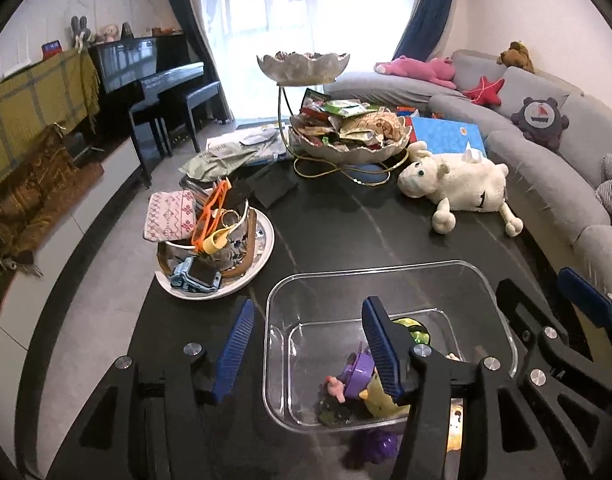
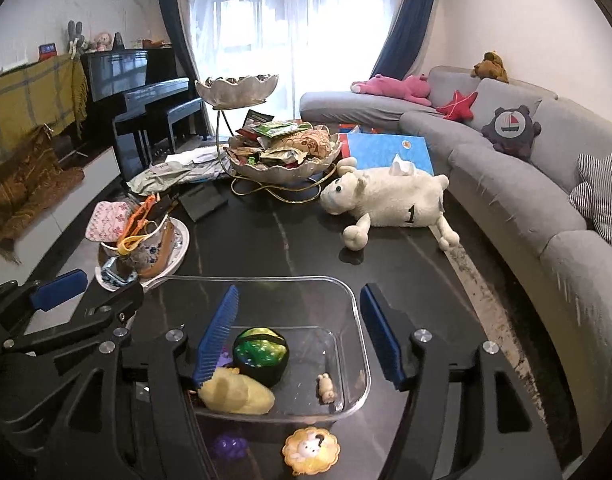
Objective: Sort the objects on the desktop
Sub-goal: 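Open the left gripper over the box while the right gripper releases the ball, then move both grippers back from the box toward the purple grape toy and lion keychain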
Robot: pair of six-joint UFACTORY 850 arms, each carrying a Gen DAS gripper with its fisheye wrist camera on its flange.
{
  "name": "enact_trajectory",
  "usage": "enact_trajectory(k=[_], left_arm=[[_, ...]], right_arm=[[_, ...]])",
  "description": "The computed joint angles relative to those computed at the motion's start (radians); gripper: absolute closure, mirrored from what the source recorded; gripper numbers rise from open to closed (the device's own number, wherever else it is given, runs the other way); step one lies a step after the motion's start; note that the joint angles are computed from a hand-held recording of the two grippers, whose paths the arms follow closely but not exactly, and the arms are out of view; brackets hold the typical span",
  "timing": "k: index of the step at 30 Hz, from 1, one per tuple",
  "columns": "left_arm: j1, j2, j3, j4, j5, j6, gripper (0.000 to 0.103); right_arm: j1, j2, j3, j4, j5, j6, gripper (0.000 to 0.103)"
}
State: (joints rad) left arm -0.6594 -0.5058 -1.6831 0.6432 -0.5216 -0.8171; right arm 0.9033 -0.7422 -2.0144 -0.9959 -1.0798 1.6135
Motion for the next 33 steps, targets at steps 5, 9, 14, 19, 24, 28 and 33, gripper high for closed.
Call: enact_trajectory(k=[5,9,14,19,24,28,33], left_arm=[[-0.013,0.071,0.071,0.05,0.014,-0.051,0.05],[-0.033,0.133,0.136,0.147,0.015,-0.138,0.05],[-0.056,0.211,0.216,0.264,0.022,-0.252,0.05],[-0.075,0.267,0.276,0.335,0.028,-0.321,0.05],[-0.091,0.301,0.325,0.386,0.023,-0.378,0.05],[-0.097,0.309,0.35,0.359,0.022,-0.36,0.05],[-0.108,0.304,0.37,0.352,0.015,-0.347,0.05]], right_arm=[[0.032,0.035,0.031,-0.031,-0.023,0.028,0.042],[0.063,0.058,0.049,-0.061,-0.052,0.043,0.042],[0.105,0.084,0.071,-0.109,-0.097,0.074,0.042],[0.137,0.101,0.085,-0.129,-0.135,0.098,0.042],[0.158,0.11,0.1,-0.124,-0.156,0.107,0.042],[0.167,0.12,0.132,-0.105,-0.147,0.126,0.042],[0.17,0.136,0.181,-0.077,-0.121,0.157,0.042]])
